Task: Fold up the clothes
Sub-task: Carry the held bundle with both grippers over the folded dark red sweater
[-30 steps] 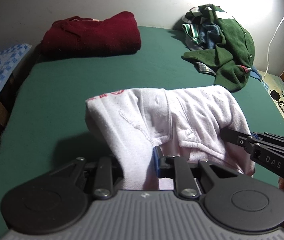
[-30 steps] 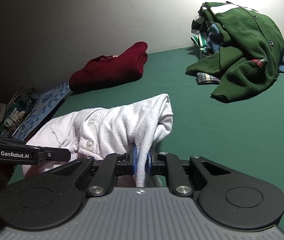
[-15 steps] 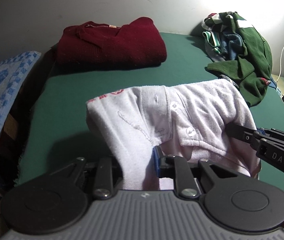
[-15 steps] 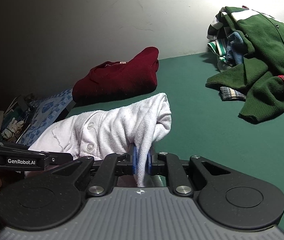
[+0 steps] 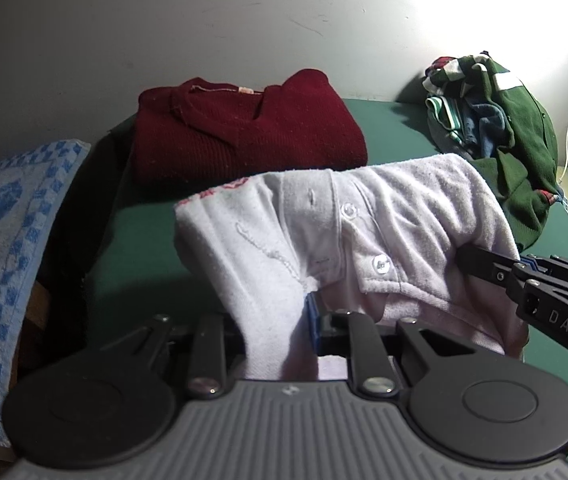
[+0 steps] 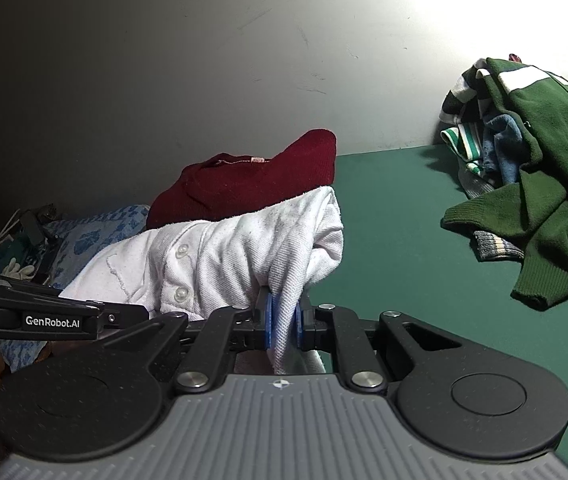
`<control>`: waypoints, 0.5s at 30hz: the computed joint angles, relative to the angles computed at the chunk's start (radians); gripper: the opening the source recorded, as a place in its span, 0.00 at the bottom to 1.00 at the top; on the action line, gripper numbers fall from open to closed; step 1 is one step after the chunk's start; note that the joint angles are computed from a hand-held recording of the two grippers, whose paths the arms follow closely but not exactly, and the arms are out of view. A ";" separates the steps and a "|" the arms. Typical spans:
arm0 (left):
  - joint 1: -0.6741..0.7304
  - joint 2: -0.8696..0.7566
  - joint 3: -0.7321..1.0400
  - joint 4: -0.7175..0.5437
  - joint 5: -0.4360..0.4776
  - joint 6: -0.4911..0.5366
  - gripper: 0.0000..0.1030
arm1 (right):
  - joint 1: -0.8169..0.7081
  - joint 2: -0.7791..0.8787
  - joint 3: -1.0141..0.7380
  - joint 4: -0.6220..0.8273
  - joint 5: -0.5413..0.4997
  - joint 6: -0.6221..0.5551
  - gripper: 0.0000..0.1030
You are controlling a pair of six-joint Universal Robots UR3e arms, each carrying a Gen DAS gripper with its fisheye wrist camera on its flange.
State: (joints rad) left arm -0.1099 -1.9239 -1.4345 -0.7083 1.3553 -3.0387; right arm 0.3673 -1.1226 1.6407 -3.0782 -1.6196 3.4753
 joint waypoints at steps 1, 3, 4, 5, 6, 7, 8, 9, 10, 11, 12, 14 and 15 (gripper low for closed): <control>0.001 -0.011 0.015 -0.003 0.006 0.001 0.18 | -0.003 0.011 -0.018 0.005 0.006 -0.005 0.11; 0.000 -0.036 0.052 -0.013 0.021 0.000 0.18 | -0.011 0.034 -0.054 0.015 0.023 -0.013 0.11; -0.001 -0.050 0.072 -0.018 0.030 -0.004 0.18 | -0.016 0.046 -0.073 0.020 0.032 -0.015 0.11; -0.004 -0.065 0.097 -0.025 0.042 -0.009 0.18 | -0.020 0.058 -0.090 0.025 0.039 -0.018 0.11; -0.009 -0.083 0.124 -0.033 0.056 -0.012 0.18 | -0.024 0.069 -0.108 0.032 0.047 -0.021 0.11; -0.015 -0.103 0.154 -0.042 0.071 -0.012 0.18 | -0.029 0.078 -0.126 0.041 0.056 -0.023 0.11; -0.022 -0.122 0.184 -0.051 0.086 -0.013 0.18 | -0.035 0.087 -0.143 0.051 0.065 -0.024 0.11; -0.027 -0.141 0.212 -0.058 0.098 -0.013 0.18 | -0.040 0.097 -0.162 0.061 0.075 -0.026 0.11; -0.029 -0.158 0.237 -0.064 0.107 -0.016 0.18 | -0.046 0.104 -0.177 0.068 0.084 -0.029 0.11; -0.031 -0.175 0.263 -0.071 0.111 -0.024 0.18 | -0.051 0.111 -0.191 0.075 0.092 -0.033 0.11; -0.032 -0.192 0.290 -0.079 0.115 -0.034 0.18 | -0.057 0.117 -0.205 0.081 0.101 -0.038 0.11; -0.037 -0.226 0.341 -0.093 0.129 -0.048 0.19 | -0.068 0.130 -0.235 0.095 0.116 -0.051 0.11; -0.040 -0.242 0.366 -0.096 0.136 -0.054 0.19 | -0.072 0.138 -0.252 0.102 0.122 -0.059 0.11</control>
State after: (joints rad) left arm -0.1495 -2.1662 -1.0689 -0.8041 1.4912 -3.0922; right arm 0.2954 -0.9849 1.3891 -2.9766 -1.4975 3.4166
